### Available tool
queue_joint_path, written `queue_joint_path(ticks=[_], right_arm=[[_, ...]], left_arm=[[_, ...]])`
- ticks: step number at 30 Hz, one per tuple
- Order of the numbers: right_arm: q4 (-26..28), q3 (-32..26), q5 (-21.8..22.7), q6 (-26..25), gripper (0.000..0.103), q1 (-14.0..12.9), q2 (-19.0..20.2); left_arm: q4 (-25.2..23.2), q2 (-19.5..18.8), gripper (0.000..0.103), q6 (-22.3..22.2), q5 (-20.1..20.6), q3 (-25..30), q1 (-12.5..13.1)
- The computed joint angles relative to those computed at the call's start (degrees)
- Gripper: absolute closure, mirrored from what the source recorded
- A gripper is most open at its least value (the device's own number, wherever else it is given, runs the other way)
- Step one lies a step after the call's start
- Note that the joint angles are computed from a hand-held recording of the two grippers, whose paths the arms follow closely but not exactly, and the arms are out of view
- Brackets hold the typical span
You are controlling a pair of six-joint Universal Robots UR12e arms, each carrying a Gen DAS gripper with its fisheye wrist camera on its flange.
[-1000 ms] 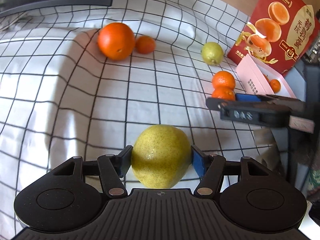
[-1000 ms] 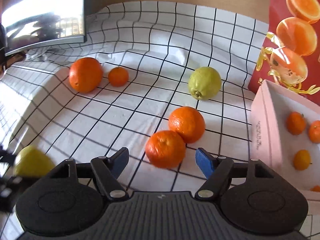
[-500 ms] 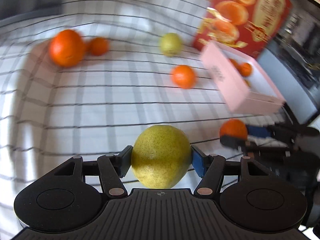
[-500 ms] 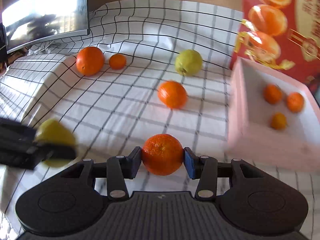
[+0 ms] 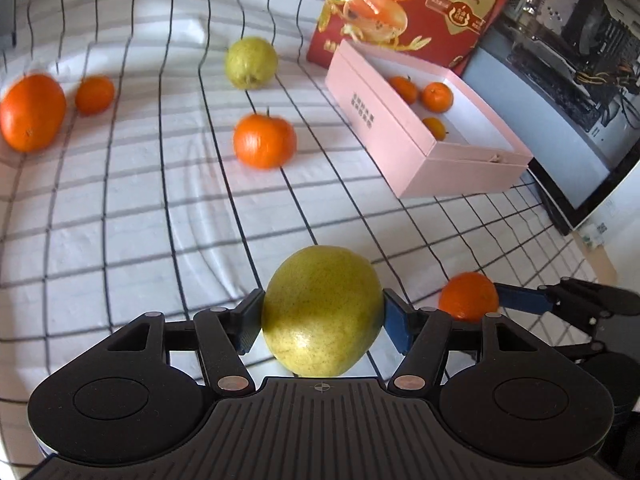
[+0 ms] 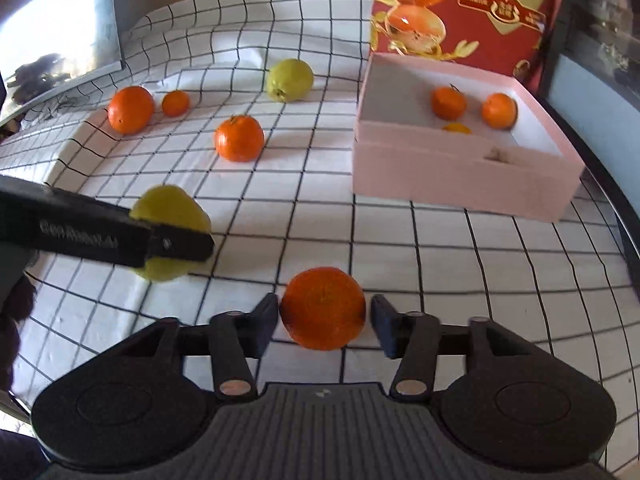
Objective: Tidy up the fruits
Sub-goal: 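Close the right tool on a tangerine while left tool holds the pear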
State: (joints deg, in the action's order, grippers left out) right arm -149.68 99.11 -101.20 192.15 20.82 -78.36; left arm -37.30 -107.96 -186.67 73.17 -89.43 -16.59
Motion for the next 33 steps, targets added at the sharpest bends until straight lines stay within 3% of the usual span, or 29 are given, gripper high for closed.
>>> queue_joint_path(ticks=[3, 8, 14, 19, 23, 25, 29, 33], right_arm=[[1.0, 0.2, -0.6, 0.7, 0.038, 0.0, 0.0], [0.6, 0.4, -2.9, 1.3, 0.025, 0.3, 0.2], [-0.8, 1.3, -3.6, 1.3, 0.019, 0.5, 0.1], [-0.1, 1.3, -3.0, -0.1, 0.019, 0.7, -0.3], [-1.2, 1.3, -3.3, 0.6, 0.019, 0.6, -0.5], [-1.2, 1.4, -4.4, 1.1, 0.019, 0.4, -0.6], [-0.8, 2.1, -1.7, 1.6, 0.017, -0.7, -1.4], [-1.3, 2.4, -3.1, 0.5, 0.017, -0.4, -1.6]], left_arm=[[0.3, 0.0, 0.034, -0.7, -0.5, -0.2, 0.1], [1.0, 0.1, 0.034, -1.4, 0.0, -0.5, -0.1], [-0.1, 0.0, 0.034, -2.7, 1.2, 0.1, -0.4], [-2.1, -0.4, 0.034, -1.7, 4.5, 1.4, -1.5], [1.0, -0.2, 0.034, -1.0, 7.2, 0.2, -2.4], [0.8, -0.2, 0.035, 0.0, 7.5, 0.3, -2.6], [-1.6, -0.2, 0.035, -0.7, 6.4, 1.1, -2.3], [-3.6, 0.3, 0.037, -1.0, 5.9, 1.2, -2.2]])
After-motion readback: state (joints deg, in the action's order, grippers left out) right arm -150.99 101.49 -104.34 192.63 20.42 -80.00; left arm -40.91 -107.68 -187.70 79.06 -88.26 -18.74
